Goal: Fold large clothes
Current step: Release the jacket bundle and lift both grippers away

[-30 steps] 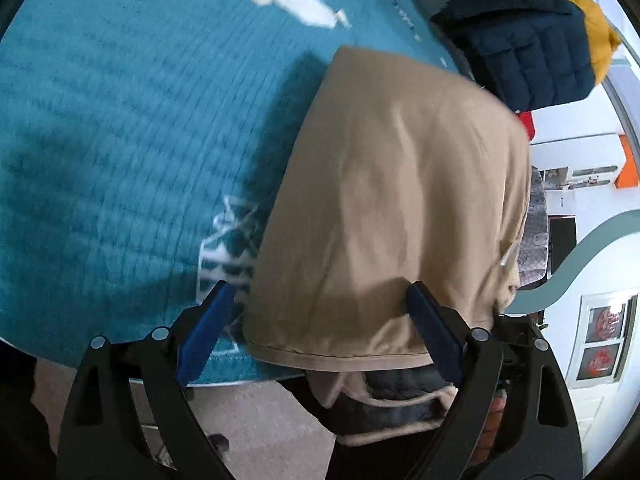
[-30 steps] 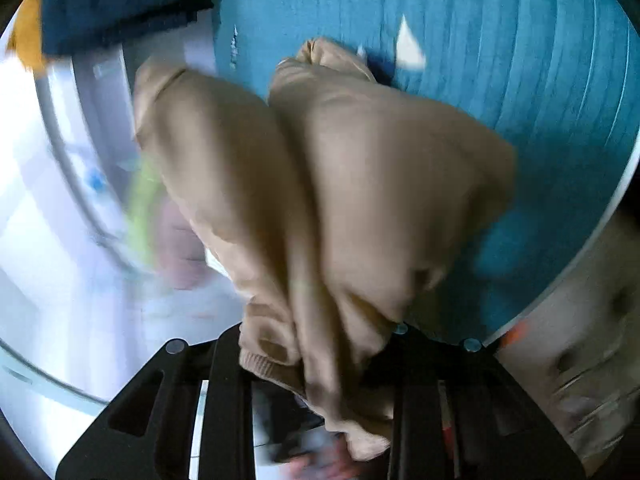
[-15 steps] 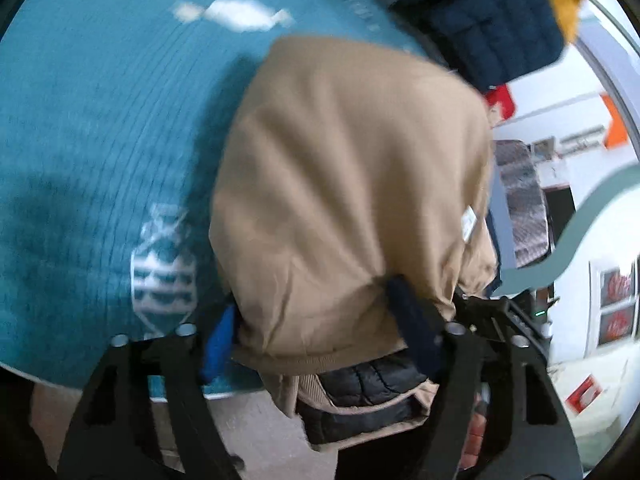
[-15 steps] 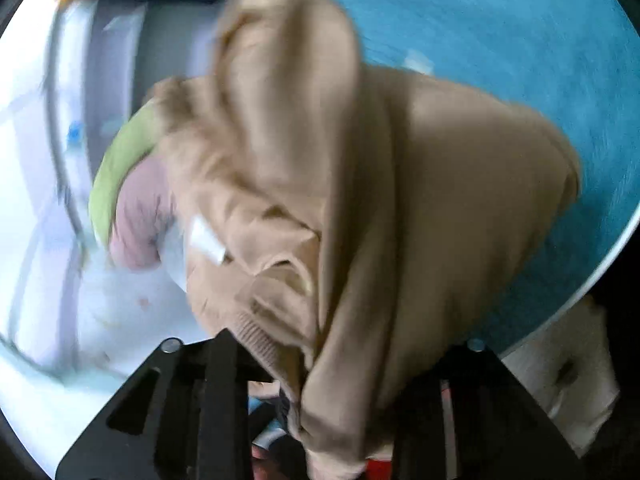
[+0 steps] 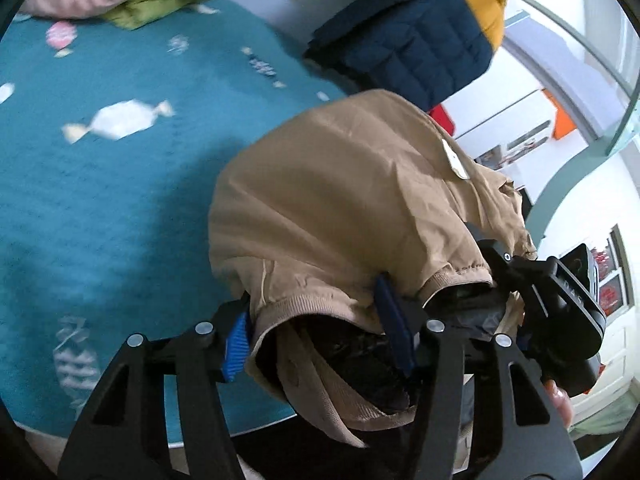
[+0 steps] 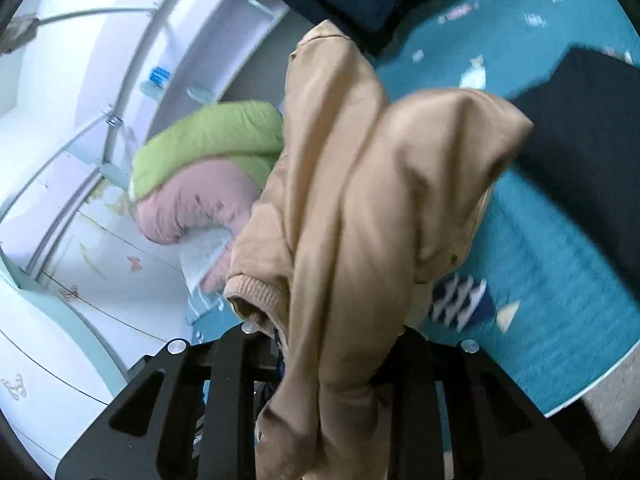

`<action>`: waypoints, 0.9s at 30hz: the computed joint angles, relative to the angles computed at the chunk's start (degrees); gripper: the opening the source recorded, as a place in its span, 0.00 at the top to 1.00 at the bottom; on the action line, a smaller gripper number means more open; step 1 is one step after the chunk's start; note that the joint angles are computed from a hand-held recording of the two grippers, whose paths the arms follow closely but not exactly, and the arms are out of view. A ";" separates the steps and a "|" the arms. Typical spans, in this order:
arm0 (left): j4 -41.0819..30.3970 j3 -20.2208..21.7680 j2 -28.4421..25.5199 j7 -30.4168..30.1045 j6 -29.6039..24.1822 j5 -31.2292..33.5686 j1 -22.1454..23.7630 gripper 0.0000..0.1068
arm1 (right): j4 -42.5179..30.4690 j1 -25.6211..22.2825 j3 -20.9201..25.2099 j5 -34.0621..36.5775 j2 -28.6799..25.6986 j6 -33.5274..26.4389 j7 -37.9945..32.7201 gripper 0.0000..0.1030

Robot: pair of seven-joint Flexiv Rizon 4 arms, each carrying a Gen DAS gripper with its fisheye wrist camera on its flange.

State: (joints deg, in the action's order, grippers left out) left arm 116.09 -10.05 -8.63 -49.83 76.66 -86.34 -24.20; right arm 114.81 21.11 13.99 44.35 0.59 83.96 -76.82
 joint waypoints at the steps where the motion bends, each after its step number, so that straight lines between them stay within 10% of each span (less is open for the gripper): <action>1: -2.28 -0.50 -1.21 -0.22 -0.10 0.97 0.01 0.48 | -0.75 -0.93 -0.99 3.30 0.72 -0.80 -3.71 0.77; 10: -22.39 -5.47 -12.99 -12.91 -3.75 24.56 0.91 0.47 | -3.24 -15.93 -22.45 47.09 7.37 -32.50 -36.49 0.77; 20: -14.88 -1.64 -12.66 -24.71 -5.75 44.88 3.62 0.46 | 0.70 -26.91 -20.94 30.83 -4.70 -31.32 -24.60 0.69; 27: -12.79 0.36 -11.55 -33.05 -7.60 57.10 5.29 0.42 | 5.26 -24.04 -12.05 12.94 -2.52 -13.42 -6.69 0.51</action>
State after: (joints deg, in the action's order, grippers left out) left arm 103.30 -9.69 -20.18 -82.89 69.06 -29.24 -18.91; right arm 120.07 -2.93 1.95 57.29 -1.93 70.54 -83.51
